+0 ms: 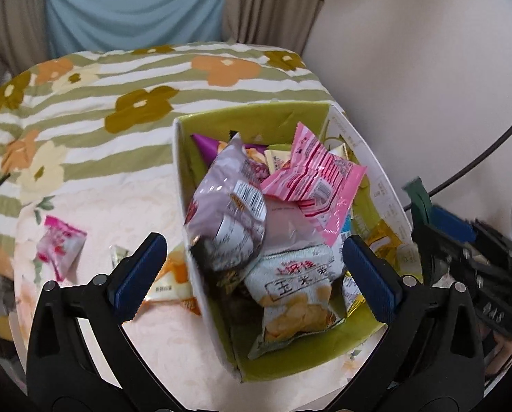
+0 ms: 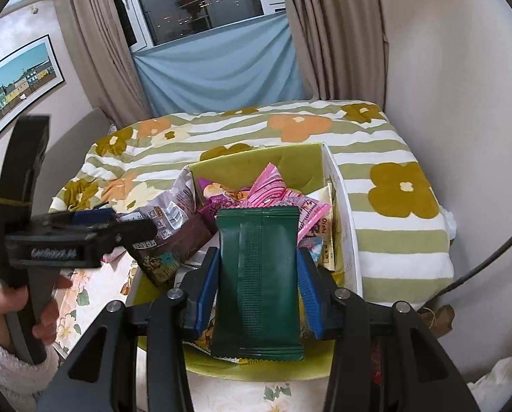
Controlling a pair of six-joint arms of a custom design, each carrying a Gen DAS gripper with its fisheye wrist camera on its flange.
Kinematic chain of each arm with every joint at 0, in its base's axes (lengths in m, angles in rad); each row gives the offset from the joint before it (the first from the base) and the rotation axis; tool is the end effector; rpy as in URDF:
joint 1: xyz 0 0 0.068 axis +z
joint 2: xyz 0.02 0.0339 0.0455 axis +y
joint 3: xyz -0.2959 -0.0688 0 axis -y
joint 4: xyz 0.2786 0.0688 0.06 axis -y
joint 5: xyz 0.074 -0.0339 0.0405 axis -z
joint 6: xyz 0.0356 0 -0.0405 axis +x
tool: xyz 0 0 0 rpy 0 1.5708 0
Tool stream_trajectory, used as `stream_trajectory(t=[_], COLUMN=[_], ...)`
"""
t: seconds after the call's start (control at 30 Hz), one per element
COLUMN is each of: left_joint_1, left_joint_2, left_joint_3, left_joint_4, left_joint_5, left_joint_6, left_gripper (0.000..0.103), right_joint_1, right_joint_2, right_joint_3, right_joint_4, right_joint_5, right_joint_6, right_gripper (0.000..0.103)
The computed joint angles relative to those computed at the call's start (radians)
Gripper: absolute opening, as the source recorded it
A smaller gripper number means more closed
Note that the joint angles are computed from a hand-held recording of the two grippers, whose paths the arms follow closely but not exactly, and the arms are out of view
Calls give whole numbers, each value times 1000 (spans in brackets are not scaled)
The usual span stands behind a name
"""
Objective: Organize snacks
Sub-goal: 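Carry the chocolate-flake bag into the box while the right tool carries the green bar in, then withdraw both tools from the box toward the last two snacks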
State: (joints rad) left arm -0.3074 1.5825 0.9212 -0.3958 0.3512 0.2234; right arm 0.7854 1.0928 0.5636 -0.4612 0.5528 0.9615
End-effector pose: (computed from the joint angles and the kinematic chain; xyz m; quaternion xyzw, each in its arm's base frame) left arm 0.3137 -0.1124 0.1921 0.2926 0.9073 -0.1793 0.2428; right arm 0.1630 0.1366 0.2002 0.1588 0.9114 0.0431 0.3772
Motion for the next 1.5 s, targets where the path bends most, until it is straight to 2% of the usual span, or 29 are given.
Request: stream_trajectory(t=[0.27, 0.53, 0.6, 0.67, 0.7, 0.83, 0.9, 1.17, 1.3, 1.5], left_joint_1=[13, 56, 60, 58, 57, 64, 71, 94, 123, 240], left_joint_2=[-72, -102, -104, -107, -107, -103, -103, -139, -170, -228], left_joint_3=[-93, -118, -120, -120, -121, -123, -126, -137, -144, -161], left_joint_4=[29, 18, 15, 11, 11, 9, 7, -6, -25, -55], left_joint_5=[-46, -60, -61, -64, -64, -51, -38, -7, 5, 60], left_joint_6=[0, 12, 19, 21, 22, 24, 28, 46, 57, 129], left_gripper=[102, 102, 102, 102, 102, 102, 102, 102, 102, 102], right_joint_1=[-93, -132, -126, -118, -112, -86, -74, -28, 14, 88], right_joint_2=[92, 164, 168, 156, 144, 117, 106, 62, 46, 53], right_joint_3=[15, -9, -20, -36, -45, -54, -56, -56, -24, 51], right_joint_4=[124, 229, 255, 281, 292, 287, 278, 220, 149, 53], right_joint_5=[-86, -180, -178, -171, -168, -127, -107, -55, -3, 41], right_joint_6=[-122, -118, -109, -99, -92, -72, -71, -46, -27, -3], right_gripper=[41, 41, 47, 78, 85, 90, 102, 102, 102, 103])
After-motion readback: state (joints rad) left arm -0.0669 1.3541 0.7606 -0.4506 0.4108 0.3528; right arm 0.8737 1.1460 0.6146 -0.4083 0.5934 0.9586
